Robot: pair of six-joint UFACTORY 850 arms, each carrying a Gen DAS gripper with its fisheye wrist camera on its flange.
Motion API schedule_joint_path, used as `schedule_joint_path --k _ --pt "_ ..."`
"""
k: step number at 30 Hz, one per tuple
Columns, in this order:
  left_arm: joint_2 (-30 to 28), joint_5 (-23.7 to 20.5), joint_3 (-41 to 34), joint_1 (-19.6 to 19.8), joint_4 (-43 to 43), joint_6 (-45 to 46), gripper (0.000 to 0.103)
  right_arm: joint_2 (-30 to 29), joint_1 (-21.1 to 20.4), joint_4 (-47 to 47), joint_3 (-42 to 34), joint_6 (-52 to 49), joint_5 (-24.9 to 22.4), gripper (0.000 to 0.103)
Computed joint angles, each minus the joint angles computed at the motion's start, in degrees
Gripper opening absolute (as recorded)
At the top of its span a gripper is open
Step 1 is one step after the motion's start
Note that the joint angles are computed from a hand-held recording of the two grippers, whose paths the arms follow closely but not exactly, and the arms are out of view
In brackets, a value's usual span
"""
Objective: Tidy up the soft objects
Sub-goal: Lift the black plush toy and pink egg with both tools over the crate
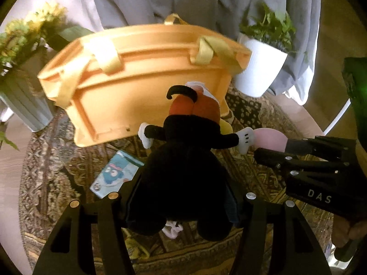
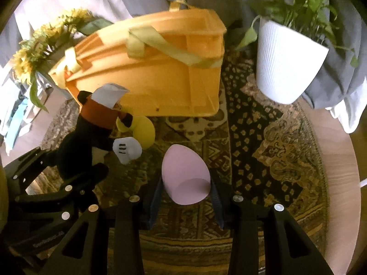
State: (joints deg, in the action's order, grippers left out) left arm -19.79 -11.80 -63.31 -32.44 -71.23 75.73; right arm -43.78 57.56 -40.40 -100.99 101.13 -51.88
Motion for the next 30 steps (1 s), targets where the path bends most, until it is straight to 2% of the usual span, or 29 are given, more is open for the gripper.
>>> schedule_joint_path --k 8,12,16,18,21,23,26,30 --pt "5.1 2.2 3.7 1.0 -21.6 20.0 0.060 -1.2 1.8 -4.9 -4.6 1.8 -4.2 0.039" --pt "6.3 3.0 3.9 1.6 -28.4 25.6 0.060 -1.9 2.1 -7.5 -6.5 3.3 -4.9 0.039" --pt "7.8 4.2 4.4 1.9 -42.0 38.6 0.060 -3.1 2.3 -9.8 -9.2 2.9 -5.9 0.039" --pt "8.3 4.1 4.4 2.1 -44.3 40.6 0.060 -3.5 2.5 -10.5 -10.4 2.6 -6.2 0.039" --pt "9.1 3.6 4.3 2.5 -53.4 49.6 0.060 -3.4 2.4 -12.6 -11.0 4.2 -6.0 0.039" --pt "9.5 3.2 4.2 2.9 -55.8 51.9 0.060 -3.4 2.5 -14.3 -11.4 5.5 -6.3 0.039" --pt "10.2 2.8 4.0 3.0 -66.3 62.8 0.060 -3.8 2.5 -16.4 -13.0 5.7 -6.9 0.040" --pt "10.7 2.1 3.2 3.5 -68.4 65.0 0.060 -4.5 2.6 -18.8 -15.2 5.3 -8.1 0.039"
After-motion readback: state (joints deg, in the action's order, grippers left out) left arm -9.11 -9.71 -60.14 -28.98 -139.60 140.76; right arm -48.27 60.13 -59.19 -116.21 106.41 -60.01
